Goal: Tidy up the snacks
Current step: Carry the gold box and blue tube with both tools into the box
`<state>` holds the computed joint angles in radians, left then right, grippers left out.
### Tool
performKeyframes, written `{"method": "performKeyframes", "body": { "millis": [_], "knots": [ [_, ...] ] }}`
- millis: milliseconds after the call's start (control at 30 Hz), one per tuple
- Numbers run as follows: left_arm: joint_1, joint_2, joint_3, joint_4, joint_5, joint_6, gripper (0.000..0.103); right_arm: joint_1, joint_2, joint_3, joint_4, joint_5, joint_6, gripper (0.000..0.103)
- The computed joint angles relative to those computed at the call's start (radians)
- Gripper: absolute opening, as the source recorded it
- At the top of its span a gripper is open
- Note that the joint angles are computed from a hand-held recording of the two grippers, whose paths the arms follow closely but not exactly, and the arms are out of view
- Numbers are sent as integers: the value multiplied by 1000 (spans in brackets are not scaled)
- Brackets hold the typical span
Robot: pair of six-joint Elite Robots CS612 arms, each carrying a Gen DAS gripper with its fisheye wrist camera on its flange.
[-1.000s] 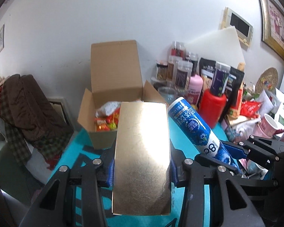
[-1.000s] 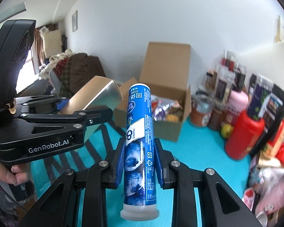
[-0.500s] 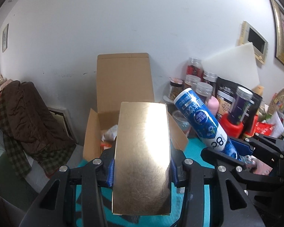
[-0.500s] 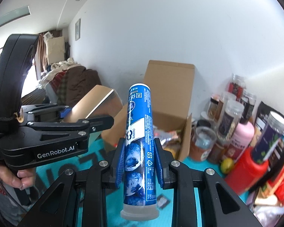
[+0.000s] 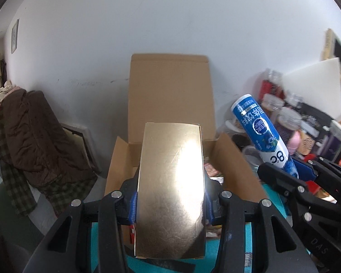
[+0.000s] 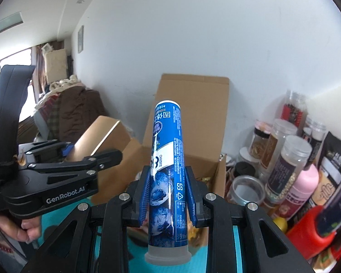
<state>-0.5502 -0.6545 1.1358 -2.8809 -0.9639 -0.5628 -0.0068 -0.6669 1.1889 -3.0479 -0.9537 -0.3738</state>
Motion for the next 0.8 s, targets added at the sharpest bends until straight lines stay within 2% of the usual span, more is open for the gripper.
{"method": "performKeyframes", "body": {
  "millis": [200,367,467,800],
  "knots": [
    [24,40,-46,52,-27,-20,43,15,70,-103,98,-28,36,28],
    [39,69,-85,108,-44,-36,43,24,115,-165,169,-38,19,28],
    [42,81,-105,143,-41,-39,43,30,130,-189,236,-38,-14,28],
    [48,120,-174,293,-83,-50,43,47,159,-228,333,-94,-66,28]
  ]
}}
